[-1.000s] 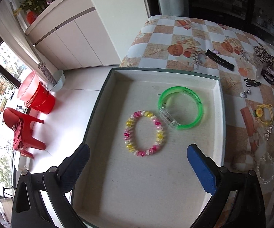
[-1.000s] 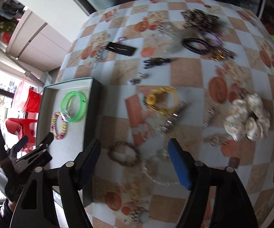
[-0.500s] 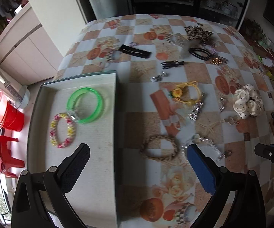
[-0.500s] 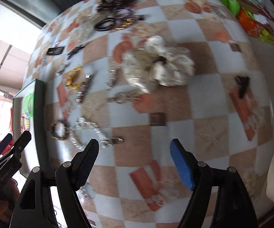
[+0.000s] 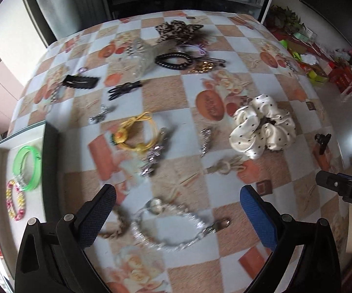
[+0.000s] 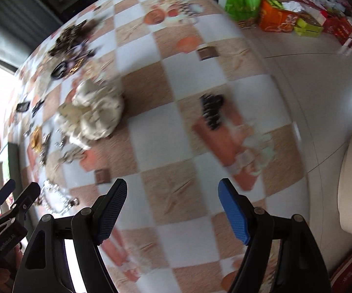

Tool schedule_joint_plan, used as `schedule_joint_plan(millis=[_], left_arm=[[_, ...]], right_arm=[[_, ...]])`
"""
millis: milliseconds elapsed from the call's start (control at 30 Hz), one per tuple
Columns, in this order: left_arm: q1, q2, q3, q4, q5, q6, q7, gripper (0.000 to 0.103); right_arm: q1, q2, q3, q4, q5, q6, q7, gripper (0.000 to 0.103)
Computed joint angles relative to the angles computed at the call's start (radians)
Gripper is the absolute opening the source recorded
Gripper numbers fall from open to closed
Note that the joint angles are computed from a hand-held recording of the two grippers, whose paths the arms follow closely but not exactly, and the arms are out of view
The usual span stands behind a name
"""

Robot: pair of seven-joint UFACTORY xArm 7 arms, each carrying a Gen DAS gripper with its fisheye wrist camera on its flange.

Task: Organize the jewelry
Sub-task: 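Open both tools and move them back over the table, then grasp white polka-dot scrunchie with left tool while right tool grasps black claw clip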

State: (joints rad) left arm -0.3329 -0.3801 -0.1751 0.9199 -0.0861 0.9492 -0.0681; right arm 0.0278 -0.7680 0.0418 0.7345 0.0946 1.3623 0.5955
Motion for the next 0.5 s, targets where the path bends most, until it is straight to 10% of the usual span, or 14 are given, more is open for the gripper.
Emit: schedule_joint_plan(millis=[500], left_arm=[[-0.073,0.219,-0.032,0.156,-0.056,-0.097,0.031,0.083]], right_arm=[[-0.063,0.100,-0.034,-0.034,-0.084,-0.156,-0.081,0.080]])
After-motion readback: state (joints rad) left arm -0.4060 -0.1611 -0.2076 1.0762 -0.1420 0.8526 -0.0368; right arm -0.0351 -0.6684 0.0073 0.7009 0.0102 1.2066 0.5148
